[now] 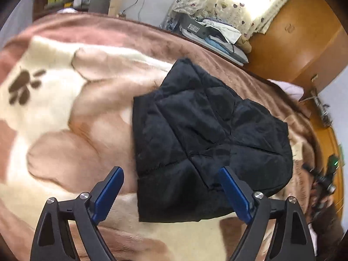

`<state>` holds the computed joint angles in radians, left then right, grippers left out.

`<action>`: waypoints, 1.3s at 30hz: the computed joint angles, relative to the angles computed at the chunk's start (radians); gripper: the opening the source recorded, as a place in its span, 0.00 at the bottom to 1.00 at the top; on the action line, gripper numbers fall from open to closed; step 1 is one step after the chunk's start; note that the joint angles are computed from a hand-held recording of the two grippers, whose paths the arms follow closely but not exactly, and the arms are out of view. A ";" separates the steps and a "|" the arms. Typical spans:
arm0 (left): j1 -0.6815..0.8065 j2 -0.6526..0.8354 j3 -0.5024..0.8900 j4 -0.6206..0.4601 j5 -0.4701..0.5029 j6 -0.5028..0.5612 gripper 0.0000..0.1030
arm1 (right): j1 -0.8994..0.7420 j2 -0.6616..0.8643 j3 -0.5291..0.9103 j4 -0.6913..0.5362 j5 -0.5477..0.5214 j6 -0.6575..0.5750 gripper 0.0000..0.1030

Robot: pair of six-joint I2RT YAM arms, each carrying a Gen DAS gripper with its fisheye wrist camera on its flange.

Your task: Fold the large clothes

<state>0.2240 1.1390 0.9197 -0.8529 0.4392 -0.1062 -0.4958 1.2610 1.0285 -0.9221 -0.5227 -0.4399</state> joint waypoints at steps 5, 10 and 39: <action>-0.018 0.090 -0.058 0.080 0.066 0.022 0.91 | -0.061 0.044 -0.044 0.023 -0.028 -0.015 0.75; 0.002 0.195 -0.087 0.184 0.131 0.011 0.97 | -0.098 0.077 -0.051 0.034 -0.085 -0.023 0.75; -0.048 0.675 0.137 0.237 0.192 0.070 1.00 | -0.014 0.717 0.281 -0.202 -0.302 -0.265 0.98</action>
